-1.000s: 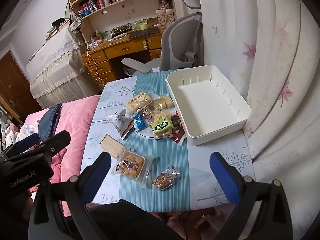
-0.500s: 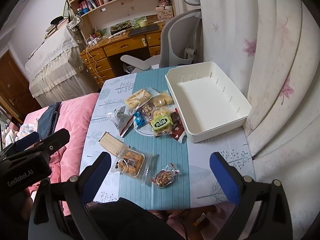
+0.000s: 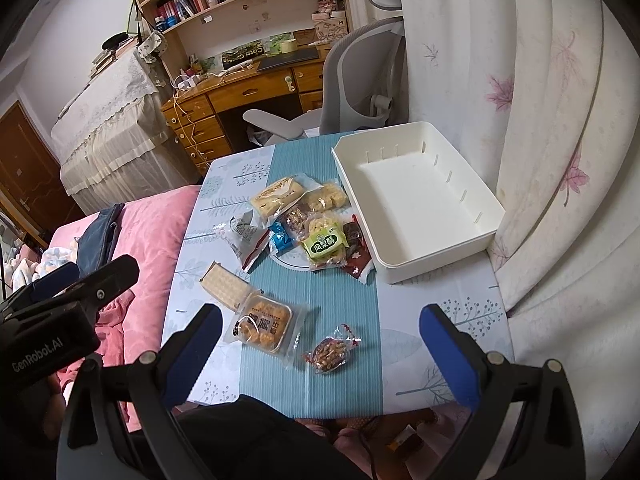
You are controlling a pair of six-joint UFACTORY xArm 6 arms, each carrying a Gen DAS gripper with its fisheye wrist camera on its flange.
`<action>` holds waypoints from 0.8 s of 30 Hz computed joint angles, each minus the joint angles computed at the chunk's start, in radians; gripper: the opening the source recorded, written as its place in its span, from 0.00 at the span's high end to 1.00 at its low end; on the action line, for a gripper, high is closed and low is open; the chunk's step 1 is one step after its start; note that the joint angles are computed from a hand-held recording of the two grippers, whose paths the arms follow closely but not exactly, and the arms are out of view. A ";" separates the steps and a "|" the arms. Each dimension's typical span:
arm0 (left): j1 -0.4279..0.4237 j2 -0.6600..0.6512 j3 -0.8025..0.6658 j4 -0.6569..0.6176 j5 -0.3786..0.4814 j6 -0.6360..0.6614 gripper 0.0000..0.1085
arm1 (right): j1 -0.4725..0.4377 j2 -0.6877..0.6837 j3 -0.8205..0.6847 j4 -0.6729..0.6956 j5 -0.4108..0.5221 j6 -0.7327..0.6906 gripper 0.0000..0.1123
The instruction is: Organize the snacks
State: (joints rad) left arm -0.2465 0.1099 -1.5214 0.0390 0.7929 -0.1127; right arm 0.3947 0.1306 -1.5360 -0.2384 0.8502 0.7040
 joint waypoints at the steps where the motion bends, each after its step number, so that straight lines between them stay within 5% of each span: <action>1: 0.001 0.000 -0.002 -0.003 0.003 0.003 0.06 | 0.000 0.000 -0.001 0.000 0.002 0.000 0.11; 24: -0.015 0.006 -0.015 -0.039 -0.009 0.004 0.06 | 0.005 -0.043 0.057 -0.004 -0.034 -0.001 0.11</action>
State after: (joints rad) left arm -0.2614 0.1158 -1.5368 -0.0004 0.7837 -0.1084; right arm 0.4000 0.0871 -1.4790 -0.2420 0.8165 0.7033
